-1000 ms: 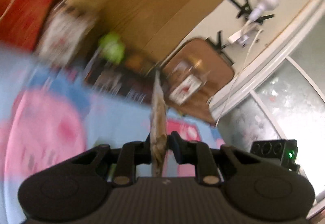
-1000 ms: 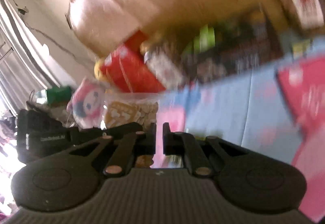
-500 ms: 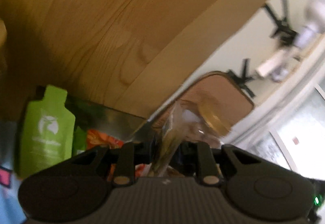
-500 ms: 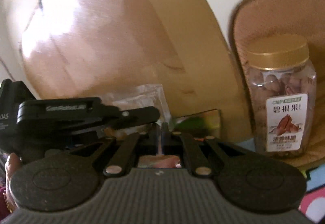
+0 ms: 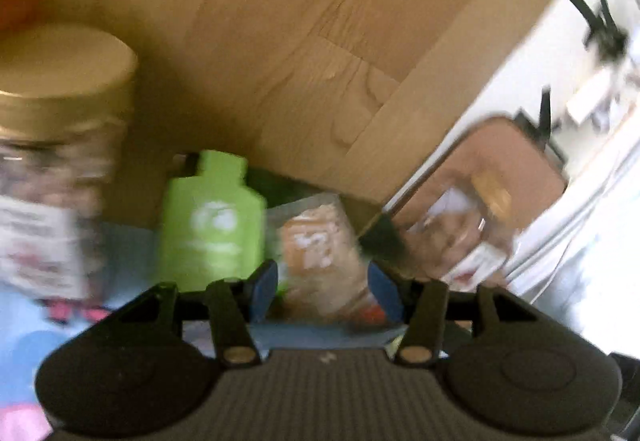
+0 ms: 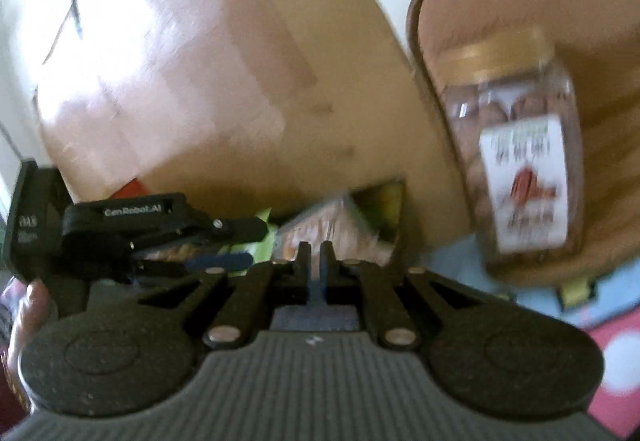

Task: Organize snacks
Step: 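Move the left tool to the green leafy bag and grasp it, then carry the green leafy bag into the tin and open the left tool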

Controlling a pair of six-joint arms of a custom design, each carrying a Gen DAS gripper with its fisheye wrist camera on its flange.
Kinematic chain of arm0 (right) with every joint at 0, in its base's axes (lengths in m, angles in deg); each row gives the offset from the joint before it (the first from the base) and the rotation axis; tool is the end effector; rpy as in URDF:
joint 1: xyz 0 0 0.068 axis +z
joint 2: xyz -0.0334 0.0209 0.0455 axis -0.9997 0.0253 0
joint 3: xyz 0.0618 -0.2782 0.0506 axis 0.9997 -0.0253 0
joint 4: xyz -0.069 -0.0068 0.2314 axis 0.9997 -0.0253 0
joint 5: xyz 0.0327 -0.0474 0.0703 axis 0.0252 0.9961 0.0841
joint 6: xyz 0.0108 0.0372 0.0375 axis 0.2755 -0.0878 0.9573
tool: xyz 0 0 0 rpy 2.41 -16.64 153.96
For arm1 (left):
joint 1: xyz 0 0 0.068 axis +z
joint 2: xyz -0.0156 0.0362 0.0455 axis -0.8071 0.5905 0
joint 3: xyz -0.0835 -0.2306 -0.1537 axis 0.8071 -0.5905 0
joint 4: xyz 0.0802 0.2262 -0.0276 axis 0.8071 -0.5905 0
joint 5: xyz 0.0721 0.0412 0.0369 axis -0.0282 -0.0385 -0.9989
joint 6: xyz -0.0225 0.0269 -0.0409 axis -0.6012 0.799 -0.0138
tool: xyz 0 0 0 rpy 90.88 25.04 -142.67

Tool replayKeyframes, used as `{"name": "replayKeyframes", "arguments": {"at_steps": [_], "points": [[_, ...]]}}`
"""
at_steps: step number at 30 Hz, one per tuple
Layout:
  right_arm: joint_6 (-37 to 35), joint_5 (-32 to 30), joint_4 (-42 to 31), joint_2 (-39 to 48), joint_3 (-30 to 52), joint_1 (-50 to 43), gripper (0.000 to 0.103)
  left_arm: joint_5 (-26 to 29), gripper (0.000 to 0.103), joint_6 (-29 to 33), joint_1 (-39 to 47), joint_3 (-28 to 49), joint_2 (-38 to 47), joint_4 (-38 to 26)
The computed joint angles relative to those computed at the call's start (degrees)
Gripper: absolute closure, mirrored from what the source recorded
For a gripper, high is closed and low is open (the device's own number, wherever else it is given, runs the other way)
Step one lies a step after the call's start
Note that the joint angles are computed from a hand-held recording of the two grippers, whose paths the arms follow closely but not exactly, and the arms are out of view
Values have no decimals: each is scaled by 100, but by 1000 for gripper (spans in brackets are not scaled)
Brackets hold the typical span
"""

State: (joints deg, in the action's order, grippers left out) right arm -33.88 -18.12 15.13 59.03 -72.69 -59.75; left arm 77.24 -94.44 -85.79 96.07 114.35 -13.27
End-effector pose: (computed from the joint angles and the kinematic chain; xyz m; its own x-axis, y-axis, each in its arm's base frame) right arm 0.1758 0.0981 0.1884 -0.5420 0.2928 -0.7877 -0.2678 0.8283 0.4922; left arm 0.2338 -0.1488 0.2314 -0.7122 -0.1802 -0.6785 0.2362 0.8486 -0.4733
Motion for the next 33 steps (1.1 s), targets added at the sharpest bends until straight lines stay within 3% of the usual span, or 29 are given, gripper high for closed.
{"name": "replayKeyframes", "arguments": {"at_steps": [2, 5, 7, 10, 11, 14, 17, 18, 22, 27, 29, 31, 33], "points": [[229, -18, -178, -238, -250, 281, 94, -166, 51, 302, -16, -550, -604, 111], [489, -395, -304, -267, -488, 697, 94, 152, 52, 426, 161, -1127, -1515, -459], [537, -218, -396, -329, -617, 1270, 89, 387, 52, 456, 322, -1720, -2275, -605], [718, 597, -708, -443, -696, 2398, 74, 497, 52, 360, 414, -2268, -3031, -1143], [805, 993, -853, -420, -668, 2819, 72, 583, 52, 373, 500, -2411, -3478, -1599], [1043, 1590, -785, -107, -657, 3547, 69, 523, 52, 136, 280, -2823, -3659, -1635], [1114, 2271, -884, 211, -424, 4110, 67, 414, 50, -195, -25, -3072, -4367, -1865], [1079, 2341, -944, 260, -351, 4183, 66, 803, 47, -311, 100, -3132, -4362, -1757], [1003, 2987, -1391, 456, -12, 4585, 66, 1008, 43, -1004, -33, -3343, -4199, -1121], [1414, 3070, -1203, 236, -314, 4662, 68, 682, 43, -1657, -516, -3546, -4386, -706], [1536, 2923, -985, 105, -499, 4578, 68, 97, 53, -1741, -992, -3560, -4418, -701], [1601, 2798, -834, 5, -627, 4504, 68, -350, 77, -1770, -1308, -3522, -3828, -531], [1670, 2795, -762, -66, -703, 4555, 68, -400, 78, -1881, -1314, -3624, -3829, -359]]}}
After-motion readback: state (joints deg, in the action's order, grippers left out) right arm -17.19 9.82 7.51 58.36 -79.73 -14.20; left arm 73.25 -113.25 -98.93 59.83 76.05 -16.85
